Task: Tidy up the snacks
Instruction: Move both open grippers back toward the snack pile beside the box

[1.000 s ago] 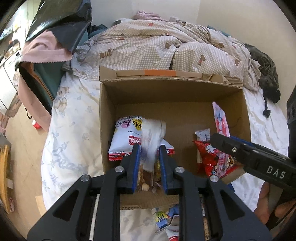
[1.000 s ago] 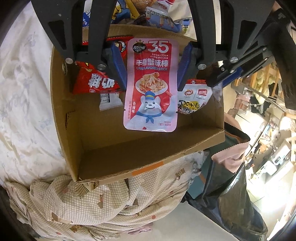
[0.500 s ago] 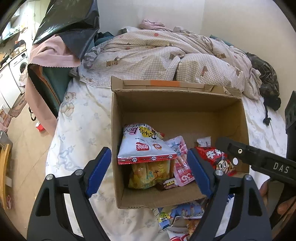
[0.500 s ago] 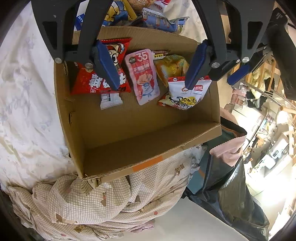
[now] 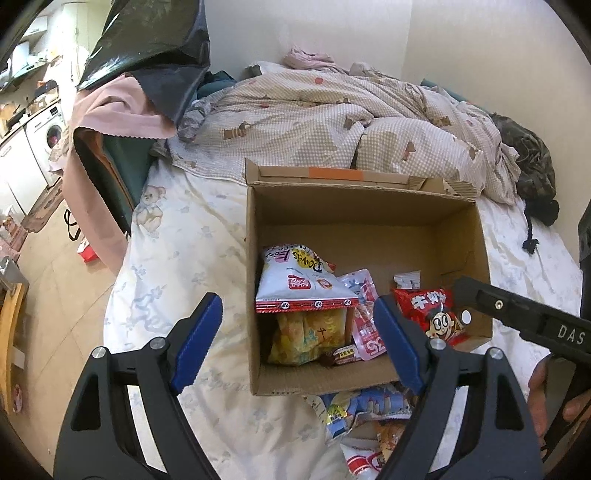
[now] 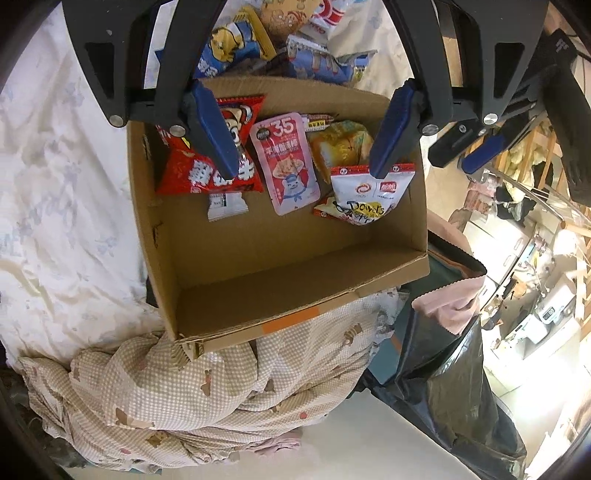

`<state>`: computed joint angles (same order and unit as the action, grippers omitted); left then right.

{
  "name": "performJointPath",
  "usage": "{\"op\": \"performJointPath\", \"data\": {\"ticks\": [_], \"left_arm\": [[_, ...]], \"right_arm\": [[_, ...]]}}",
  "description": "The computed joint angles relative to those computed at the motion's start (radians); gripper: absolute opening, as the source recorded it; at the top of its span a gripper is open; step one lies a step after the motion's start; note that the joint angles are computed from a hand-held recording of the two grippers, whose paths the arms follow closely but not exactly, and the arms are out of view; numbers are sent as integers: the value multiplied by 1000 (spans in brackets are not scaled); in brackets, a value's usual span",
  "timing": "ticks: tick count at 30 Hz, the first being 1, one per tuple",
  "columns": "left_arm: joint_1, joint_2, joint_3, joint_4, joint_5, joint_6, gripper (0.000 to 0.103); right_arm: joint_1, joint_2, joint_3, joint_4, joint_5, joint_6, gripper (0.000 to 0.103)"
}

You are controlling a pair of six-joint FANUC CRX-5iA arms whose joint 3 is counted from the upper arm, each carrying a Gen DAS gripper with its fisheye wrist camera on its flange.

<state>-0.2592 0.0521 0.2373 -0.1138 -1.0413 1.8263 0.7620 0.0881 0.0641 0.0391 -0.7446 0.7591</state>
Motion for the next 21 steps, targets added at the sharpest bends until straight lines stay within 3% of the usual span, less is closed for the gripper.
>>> {"op": "performJointPath", "data": {"ticks": [10,21], "left_arm": [[-43,-73,-21,-123,0,25,81],[-55,-147,-82,-110,-11,2,81]], "right_arm": [[39,-72,-63,53,-33,-28,76],[91,-172,-161,104,-35,-149,76]]}}
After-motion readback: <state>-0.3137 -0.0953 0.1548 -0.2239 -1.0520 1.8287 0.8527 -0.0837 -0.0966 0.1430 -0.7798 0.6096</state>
